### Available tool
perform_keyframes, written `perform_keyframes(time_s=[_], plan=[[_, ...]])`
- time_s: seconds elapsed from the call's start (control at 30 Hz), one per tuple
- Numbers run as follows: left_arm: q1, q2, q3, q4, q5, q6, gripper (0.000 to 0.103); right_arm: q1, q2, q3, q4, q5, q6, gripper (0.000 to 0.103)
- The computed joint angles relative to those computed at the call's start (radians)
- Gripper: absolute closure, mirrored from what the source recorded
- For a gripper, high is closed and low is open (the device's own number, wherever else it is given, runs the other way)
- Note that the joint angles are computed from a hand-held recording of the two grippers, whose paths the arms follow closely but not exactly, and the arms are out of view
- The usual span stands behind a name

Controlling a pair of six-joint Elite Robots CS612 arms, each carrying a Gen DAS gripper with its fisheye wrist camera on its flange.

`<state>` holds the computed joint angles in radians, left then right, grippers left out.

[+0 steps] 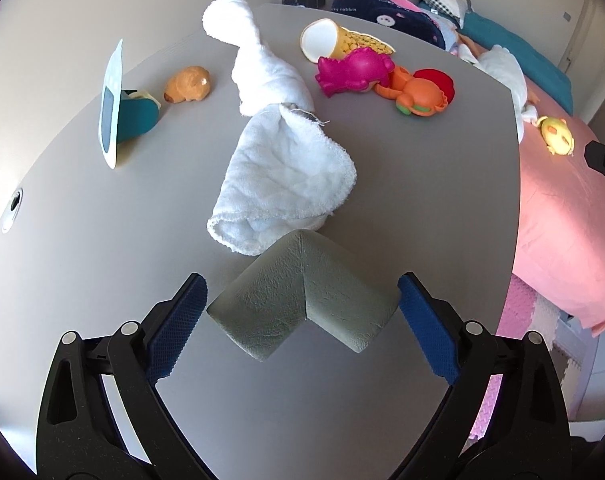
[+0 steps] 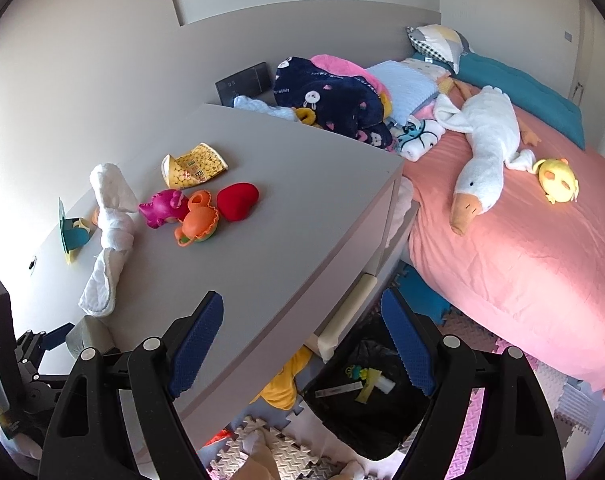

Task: Collect trash
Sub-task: 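Grasp the grey foam corner guard with the left tool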

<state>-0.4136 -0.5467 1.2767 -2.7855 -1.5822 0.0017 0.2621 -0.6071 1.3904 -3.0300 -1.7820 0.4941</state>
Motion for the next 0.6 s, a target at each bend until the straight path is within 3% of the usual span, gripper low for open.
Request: perform_keyframes(time_s=[0.07, 0.33, 0.6], plan=[[0.006, 0.002, -0.004, 0.006, -0.027, 0.000, 0.020, 0.001, 0.005, -0.011, 0.009, 0.002, -0.004, 0.021], [0.010, -0.017, 0.024, -0.058, -0.009, 0.058, 0.022, 0.007, 0.029, -0.061, 0.036, 0.020, -0.021, 0.021], [0.025, -0.034, 0.026, -0.083, 0.013, 0.034, 0.022, 0.010, 0.066, -0.135, 0.063, 0.065, -0.037, 0.021]])
